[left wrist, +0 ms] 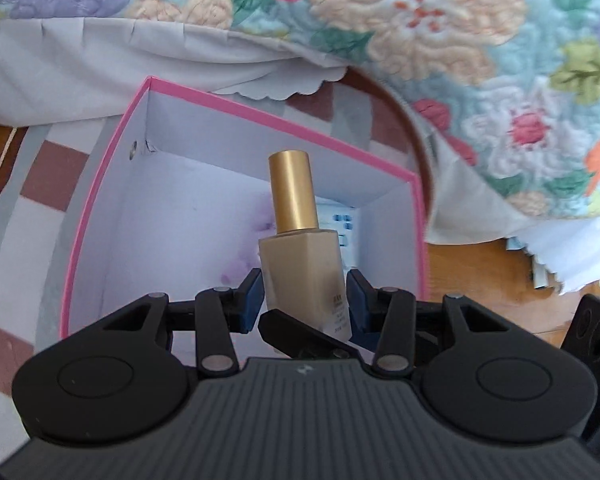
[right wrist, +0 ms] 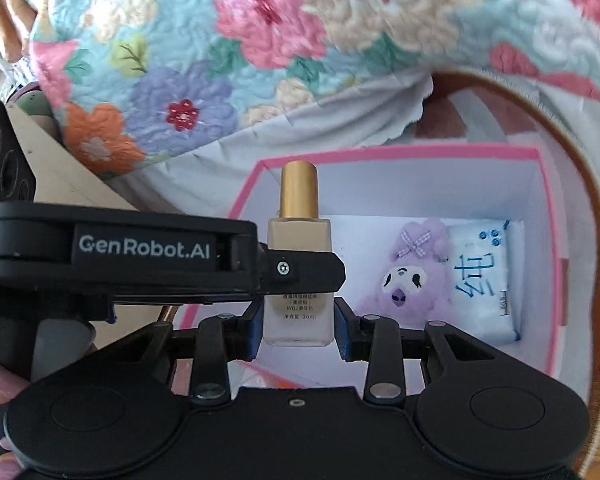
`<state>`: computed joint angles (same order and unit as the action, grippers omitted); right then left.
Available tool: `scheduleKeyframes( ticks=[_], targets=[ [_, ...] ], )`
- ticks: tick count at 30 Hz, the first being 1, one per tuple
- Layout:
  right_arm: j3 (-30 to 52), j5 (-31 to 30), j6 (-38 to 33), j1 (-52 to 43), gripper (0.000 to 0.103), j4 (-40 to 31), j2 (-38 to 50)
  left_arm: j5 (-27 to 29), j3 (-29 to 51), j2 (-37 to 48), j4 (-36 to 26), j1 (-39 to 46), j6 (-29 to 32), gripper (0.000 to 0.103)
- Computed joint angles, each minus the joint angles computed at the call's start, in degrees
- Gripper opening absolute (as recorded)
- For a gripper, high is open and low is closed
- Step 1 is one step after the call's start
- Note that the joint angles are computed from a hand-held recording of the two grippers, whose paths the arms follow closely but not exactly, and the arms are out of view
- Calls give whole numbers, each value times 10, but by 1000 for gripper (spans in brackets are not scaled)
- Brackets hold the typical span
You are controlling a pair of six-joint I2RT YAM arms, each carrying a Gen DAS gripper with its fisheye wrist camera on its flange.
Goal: Organize objects
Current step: 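Carry the foundation bottle with the right gripper down into the pink box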
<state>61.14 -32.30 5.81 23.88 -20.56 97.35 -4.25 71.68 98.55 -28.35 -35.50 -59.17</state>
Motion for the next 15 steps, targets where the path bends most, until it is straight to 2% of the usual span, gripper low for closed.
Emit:
scheduleKeyframes(
  ticks=[5,8,10,15],
  targets=[
    [25,14,60,22,40,45,67,19,14,46,2,33,45,43],
    [46,33,96,30,40,57,104,47,9,74,36,58,60,43],
    [68,51,115,33,40,42,127,71,3,92,66,72,62,42],
    [122,94,111,45,40,-11,172,112,-13,126,120,90,50,43]
  ],
)
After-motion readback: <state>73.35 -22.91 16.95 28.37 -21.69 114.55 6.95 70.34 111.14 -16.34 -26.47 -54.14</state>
